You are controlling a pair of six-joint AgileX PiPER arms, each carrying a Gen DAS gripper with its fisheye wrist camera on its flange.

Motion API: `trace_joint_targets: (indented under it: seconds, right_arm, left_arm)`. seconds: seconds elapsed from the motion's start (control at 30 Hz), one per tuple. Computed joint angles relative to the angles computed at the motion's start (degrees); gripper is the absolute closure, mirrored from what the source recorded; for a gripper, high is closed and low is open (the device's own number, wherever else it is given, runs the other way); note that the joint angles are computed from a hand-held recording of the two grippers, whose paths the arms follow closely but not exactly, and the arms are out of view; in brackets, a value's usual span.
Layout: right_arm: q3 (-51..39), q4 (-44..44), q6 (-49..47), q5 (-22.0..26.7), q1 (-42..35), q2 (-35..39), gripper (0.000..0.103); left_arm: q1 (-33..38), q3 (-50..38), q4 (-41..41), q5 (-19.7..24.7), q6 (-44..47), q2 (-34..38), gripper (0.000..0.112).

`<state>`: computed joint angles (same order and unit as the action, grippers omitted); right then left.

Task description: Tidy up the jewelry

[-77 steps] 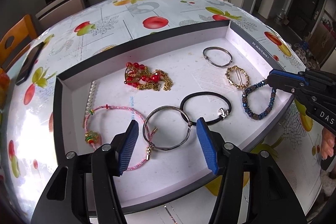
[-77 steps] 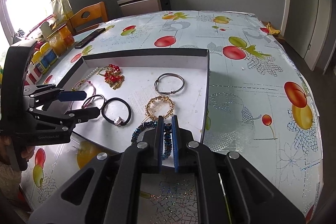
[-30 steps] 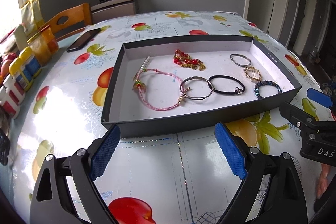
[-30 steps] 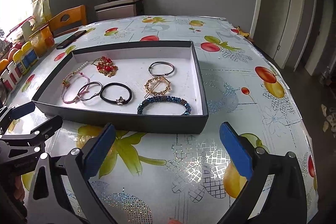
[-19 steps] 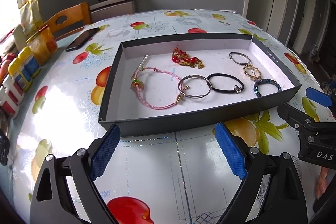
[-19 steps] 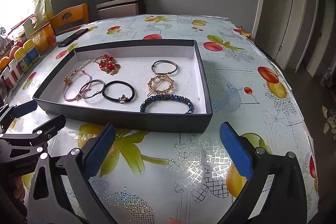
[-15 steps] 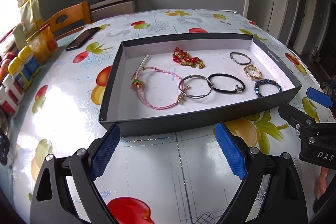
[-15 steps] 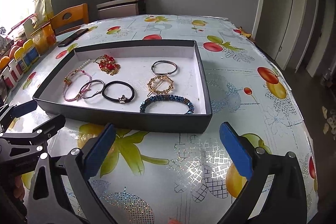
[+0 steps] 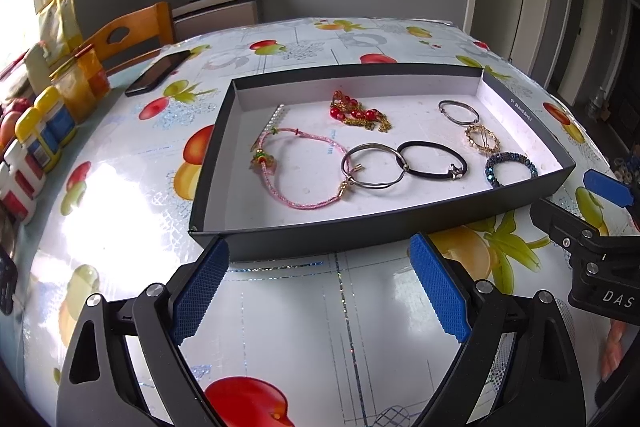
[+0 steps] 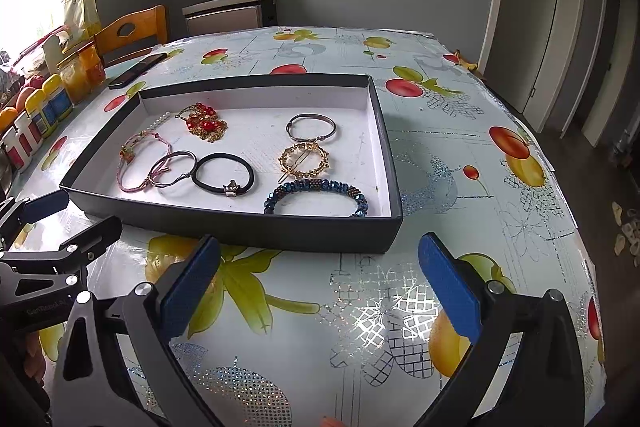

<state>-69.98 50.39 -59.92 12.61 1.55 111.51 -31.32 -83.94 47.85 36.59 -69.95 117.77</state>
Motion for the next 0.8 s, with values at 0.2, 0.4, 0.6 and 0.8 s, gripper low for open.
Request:
trace_joint_targets:
  seconds: [0.2, 0.4, 0.6, 0.8]
  right_arm:
    - [0.12, 1.18, -1.40, 0.02, -0.13, -0.08, 0.005]
    - [0.18, 0.82, -1.01, -0.10, -0.14, -0.19, 0.005]
    - [0.12, 0.60, -0.81, -0.11, -0.14, -0.22, 0.005]
    - [0.08, 0.47, -0.72, -0.07, -0.15, -0.21, 0.005]
  left_arm:
    - [0.03, -0.02, -0.01, -0.04, 0.00, 0.00, 0.019]
    - [0.10, 0.05, -0.02, 0.04, 0.12, -0.15, 0.019]
    - [0.05, -0.04, -0.10, 0.13, 0.18, -0.11, 0.019]
    - [0.07, -0.03, -0.02, 0.11, 0.09, -0.15, 0.019]
